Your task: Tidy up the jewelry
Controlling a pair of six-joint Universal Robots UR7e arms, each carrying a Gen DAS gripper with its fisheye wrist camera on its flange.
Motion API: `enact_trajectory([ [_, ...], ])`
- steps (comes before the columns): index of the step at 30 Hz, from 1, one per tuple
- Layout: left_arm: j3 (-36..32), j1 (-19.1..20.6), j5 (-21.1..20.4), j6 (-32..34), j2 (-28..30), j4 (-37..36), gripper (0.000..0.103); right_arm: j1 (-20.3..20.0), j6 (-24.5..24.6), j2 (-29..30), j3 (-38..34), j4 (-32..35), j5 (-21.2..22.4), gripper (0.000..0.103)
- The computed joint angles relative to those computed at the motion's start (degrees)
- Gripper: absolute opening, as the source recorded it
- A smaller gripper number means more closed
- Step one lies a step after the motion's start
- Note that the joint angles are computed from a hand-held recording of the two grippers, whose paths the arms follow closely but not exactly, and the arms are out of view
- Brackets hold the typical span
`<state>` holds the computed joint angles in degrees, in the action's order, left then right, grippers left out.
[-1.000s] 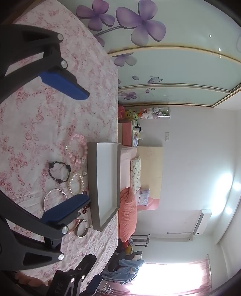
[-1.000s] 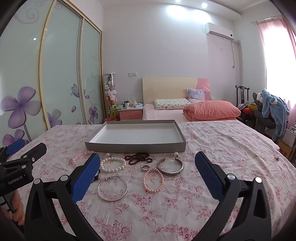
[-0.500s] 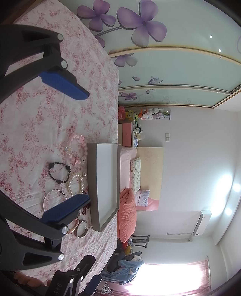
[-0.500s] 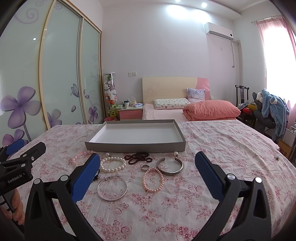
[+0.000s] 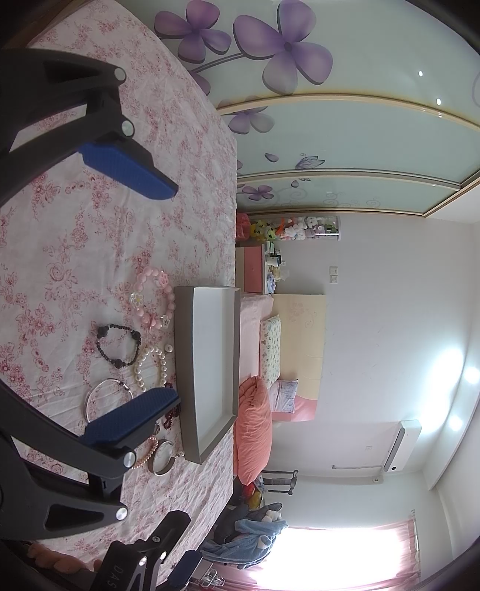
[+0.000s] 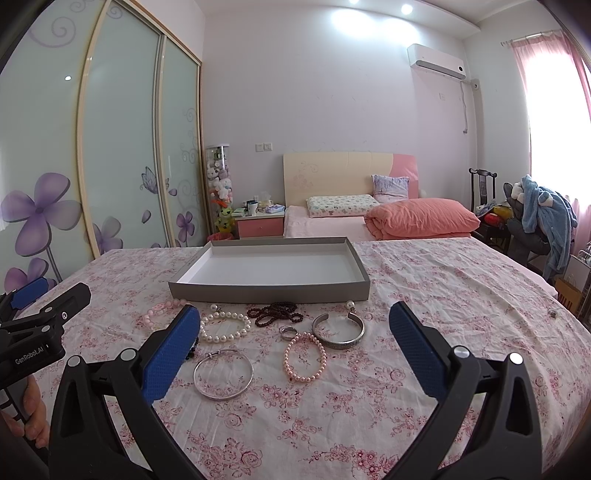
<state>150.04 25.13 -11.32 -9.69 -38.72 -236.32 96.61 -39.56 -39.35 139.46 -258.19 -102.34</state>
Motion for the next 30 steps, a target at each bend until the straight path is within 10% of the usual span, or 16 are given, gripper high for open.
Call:
enact_trajectory([
  [30,-0.1,0.3,-0.1,0.9,0.4,-1.2,0.099,-0.2,0.1,-0.1,0.1,0.1,0.2,0.101],
])
